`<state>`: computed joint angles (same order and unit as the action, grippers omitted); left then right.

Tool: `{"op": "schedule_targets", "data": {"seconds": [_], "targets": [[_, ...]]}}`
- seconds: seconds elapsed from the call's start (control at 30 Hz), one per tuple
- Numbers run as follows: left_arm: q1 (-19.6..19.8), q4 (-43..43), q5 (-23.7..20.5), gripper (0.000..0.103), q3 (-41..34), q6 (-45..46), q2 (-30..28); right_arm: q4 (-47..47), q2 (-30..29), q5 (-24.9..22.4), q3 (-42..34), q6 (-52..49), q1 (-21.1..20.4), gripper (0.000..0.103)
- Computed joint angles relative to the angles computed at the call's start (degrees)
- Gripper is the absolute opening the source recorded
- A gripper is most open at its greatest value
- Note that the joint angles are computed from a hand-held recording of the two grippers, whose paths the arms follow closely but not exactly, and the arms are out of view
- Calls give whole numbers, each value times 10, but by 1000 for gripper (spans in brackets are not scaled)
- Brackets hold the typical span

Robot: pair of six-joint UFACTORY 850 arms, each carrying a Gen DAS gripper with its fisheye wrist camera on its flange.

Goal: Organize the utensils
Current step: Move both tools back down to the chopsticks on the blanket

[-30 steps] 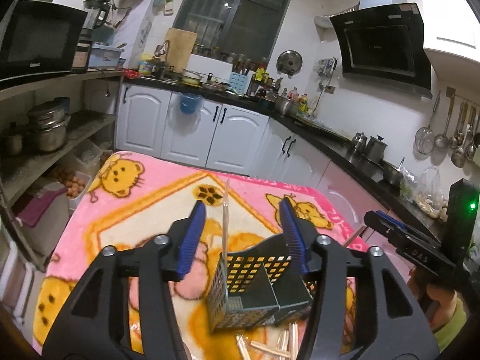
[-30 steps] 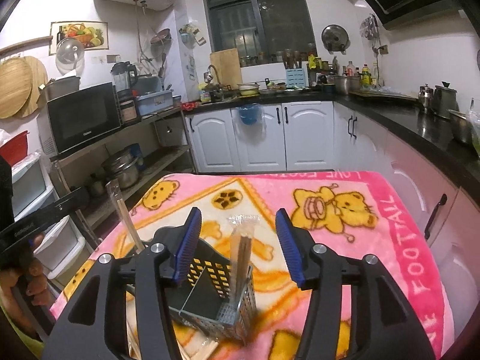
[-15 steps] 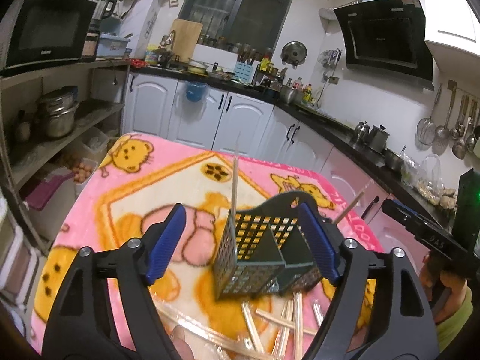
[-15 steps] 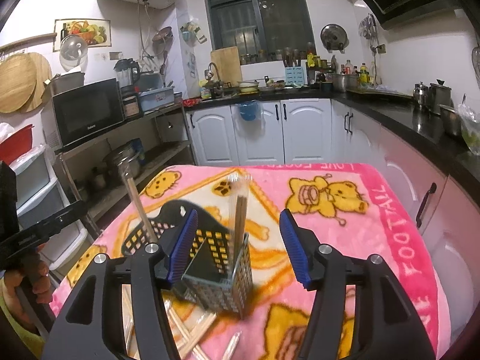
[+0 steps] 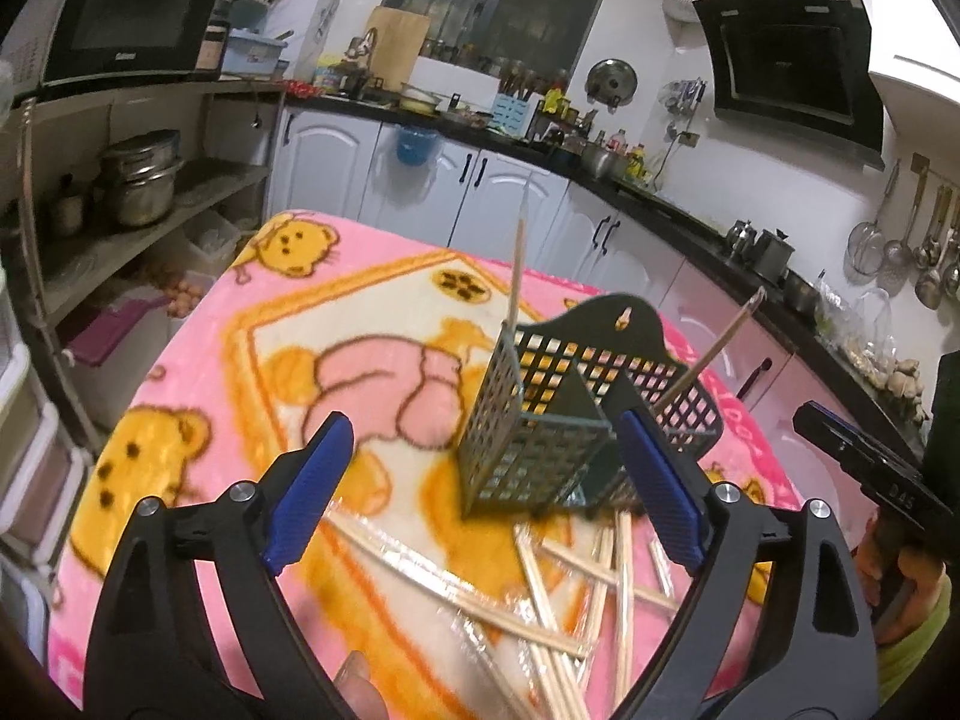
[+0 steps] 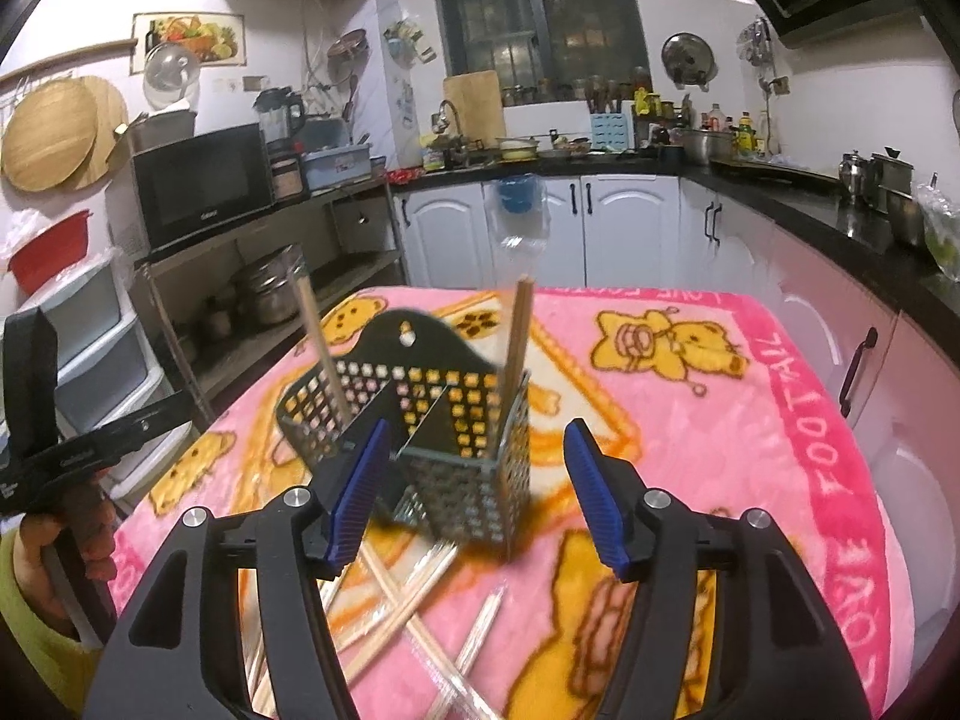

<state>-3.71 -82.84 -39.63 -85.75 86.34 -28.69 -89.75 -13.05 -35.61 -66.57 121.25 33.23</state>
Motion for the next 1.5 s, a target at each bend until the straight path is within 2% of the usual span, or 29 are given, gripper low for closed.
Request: {"op": "schedule_targets", "data": {"seconds": [0.4, 0.8, 1.07, 1.23, 1.5], "targets": [[15, 40, 3, 83, 27, -43, -1, 23, -24, 47, -2, -3, 3, 60], [19, 138, -8, 83, 13, -145, -37, 61, -67, 96, -20, -29, -9, 60], [11, 214, -40, 72, -44, -242, -90, 111, -93, 117, -35, -77, -19, 60], [7, 241, -43, 65, -90, -289, -120, 143, -106, 140, -44, -104, -31, 59], [-2, 294, -44, 59, -177, -388, -171, 244, -130, 189, -68, -183, -56, 47]]}}
